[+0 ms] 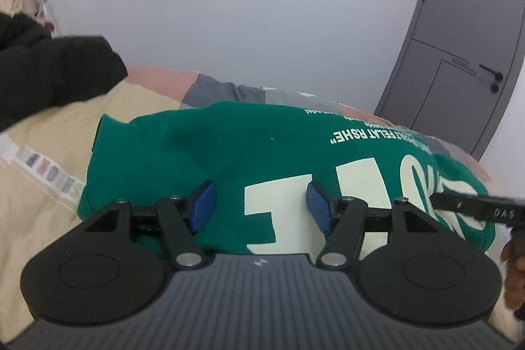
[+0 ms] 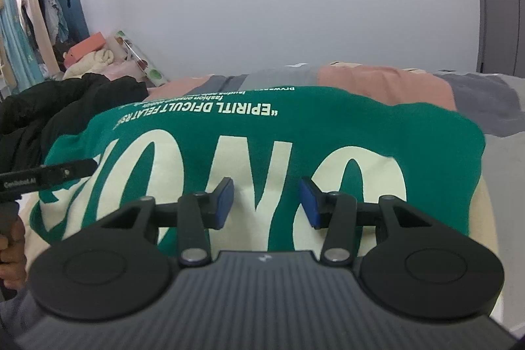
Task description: Fold large clothes
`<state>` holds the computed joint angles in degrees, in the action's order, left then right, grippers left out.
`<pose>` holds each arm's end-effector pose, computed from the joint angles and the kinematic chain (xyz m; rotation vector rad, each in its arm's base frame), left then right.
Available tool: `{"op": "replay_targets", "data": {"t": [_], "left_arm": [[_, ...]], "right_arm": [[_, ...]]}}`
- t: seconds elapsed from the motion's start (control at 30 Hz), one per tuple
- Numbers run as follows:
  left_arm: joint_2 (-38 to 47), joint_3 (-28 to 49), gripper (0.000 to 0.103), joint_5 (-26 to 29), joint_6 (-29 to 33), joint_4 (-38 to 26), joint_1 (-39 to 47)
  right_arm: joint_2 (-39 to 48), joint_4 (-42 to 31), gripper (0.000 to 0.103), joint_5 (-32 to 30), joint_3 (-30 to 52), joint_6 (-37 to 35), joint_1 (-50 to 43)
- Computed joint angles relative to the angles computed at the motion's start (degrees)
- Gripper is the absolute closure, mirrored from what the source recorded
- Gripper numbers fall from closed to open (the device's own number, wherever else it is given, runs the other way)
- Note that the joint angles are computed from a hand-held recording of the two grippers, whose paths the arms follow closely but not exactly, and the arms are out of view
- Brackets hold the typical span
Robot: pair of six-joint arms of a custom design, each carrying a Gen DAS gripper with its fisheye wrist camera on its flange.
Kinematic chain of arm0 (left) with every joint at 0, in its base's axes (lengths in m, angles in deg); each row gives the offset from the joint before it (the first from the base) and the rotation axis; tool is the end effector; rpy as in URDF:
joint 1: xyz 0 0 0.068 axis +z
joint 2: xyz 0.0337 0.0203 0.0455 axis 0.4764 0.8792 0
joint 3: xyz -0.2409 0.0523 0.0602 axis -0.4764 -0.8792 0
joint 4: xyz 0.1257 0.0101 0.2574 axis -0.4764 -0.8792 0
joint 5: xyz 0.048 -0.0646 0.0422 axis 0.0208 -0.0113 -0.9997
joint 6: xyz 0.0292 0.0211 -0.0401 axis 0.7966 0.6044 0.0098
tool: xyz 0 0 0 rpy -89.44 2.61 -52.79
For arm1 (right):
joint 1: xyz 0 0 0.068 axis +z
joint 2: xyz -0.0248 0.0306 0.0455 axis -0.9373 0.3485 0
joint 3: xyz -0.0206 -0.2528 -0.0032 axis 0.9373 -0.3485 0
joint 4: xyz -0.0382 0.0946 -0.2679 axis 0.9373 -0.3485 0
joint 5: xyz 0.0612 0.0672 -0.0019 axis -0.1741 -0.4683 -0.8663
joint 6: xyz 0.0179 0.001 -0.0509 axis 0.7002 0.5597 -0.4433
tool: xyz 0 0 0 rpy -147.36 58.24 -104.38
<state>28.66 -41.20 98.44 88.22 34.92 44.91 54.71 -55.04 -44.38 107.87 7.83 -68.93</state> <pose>0.2028 0.0398 0.2118 0.0645 2.0801 -0.4197 0.2276 0.0130 0.1535 -0.1083 2.1186 0.3645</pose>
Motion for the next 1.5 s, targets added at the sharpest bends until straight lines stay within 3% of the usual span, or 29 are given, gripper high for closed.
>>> {"op": "replay_targets", "data": {"t": [0.1, 0.2, 0.37, 0.43, 0.53, 0.63, 0.67, 0.73, 0.83, 1.0, 1.07, 1.13, 1.2, 1.3, 1.37, 1.5], "left_arm": [[1.7, -0.4, 0.036, -1.5, -1.1, 2.7, -1.3], [0.5, -0.6, 0.036, -0.6, -1.8, 2.2, -0.4], [-8.9, -1.0, 0.034, 2.7, -4.2, -6.6, 4.1], [-15.8, -1.2, 0.03, 6.6, -3.6, -14.2, 9.5], [-21.8, 0.2, 0.022, 18.3, 2.4, -28.5, 23.0], [-15.6, 4.4, 0.021, 25.6, 14.5, -46.8, 33.8], [-12.7, 4.9, 0.021, 26.8, 19.1, -51.8, 36.0], [-10.1, 3.8, 0.021, 26.7, 22.0, -55.0, 37.0], [-8.8, 0.8, 0.021, 25.6, 12.9, -49.3, 35.0], [-5.1, -4.4, 0.021, 27.5, -5.9, -30.7, 29.9], [-7.7, -5.8, 0.021, 24.6, -11.2, -24.4, 27.4], [-8.6, -5.9, 0.021, 22.2, -12.5, -20.9, 25.5], [-10.0, -6.1, 0.025, 21.3, -14.4, -18.2, 24.5], [-12.7, -4.9, 0.049, 20.2, -14.2, -16.3, 23.2], [-14.2, -4.0, 0.065, 21.2, -13.3, -15.0, 23.0], [-12.3, -2.6, 0.08, 20.3, -15.6, -6.9, 19.3]], "right_arm": [[5.7, 5.6, 0.056, -0.3, 0.4, 0.7, -0.1], [5.7, 6.3, 0.056, -0.7, 0.1, 0.5, -0.3], [-0.5, 1.2, 0.056, -3.6, -0.7, 3.7, -2.5], [-4.5, -3.2, 0.055, -5.3, -0.7, 5.3, -4.0], [-12.6, -11.4, 0.053, -10.5, -1.4, 7.7, -7.7], [-18.4, -20.4, 0.051, -18.6, -2.1, 9.9, -13.2], [-19.0, -22.5, 0.044, -21.8, -2.5, 10.0, -15.4], [-18.9, -27.3, 0.037, -25.6, -3.0, 9.8, -18.7], [-15.0, -28.8, 0.023, -27.4, -3.2, 12.9, -21.4], [-5.1, -19.4, 0.023, -28.9, -3.8, 21.3, -21.7], [-1.6, -14.5, 0.023, -28.0, -4.5, 24.7, -21.6], [2.6, -10.1, 0.024, -29.8, -4.4, 26.2, -22.5], [6.3, -8.8, 0.036, -31.7, -2.8, 25.2, -23.3], [4.4, -7.2, 0.059, -31.9, -2.6, 25.1, -23.0], [0.5, -7.3, 0.068, -32.3, -2.8, 24.2, -22.8], [-2.7, 1.1, 0.074, -37.2, -4.5, 29.4, -25.1]]}}
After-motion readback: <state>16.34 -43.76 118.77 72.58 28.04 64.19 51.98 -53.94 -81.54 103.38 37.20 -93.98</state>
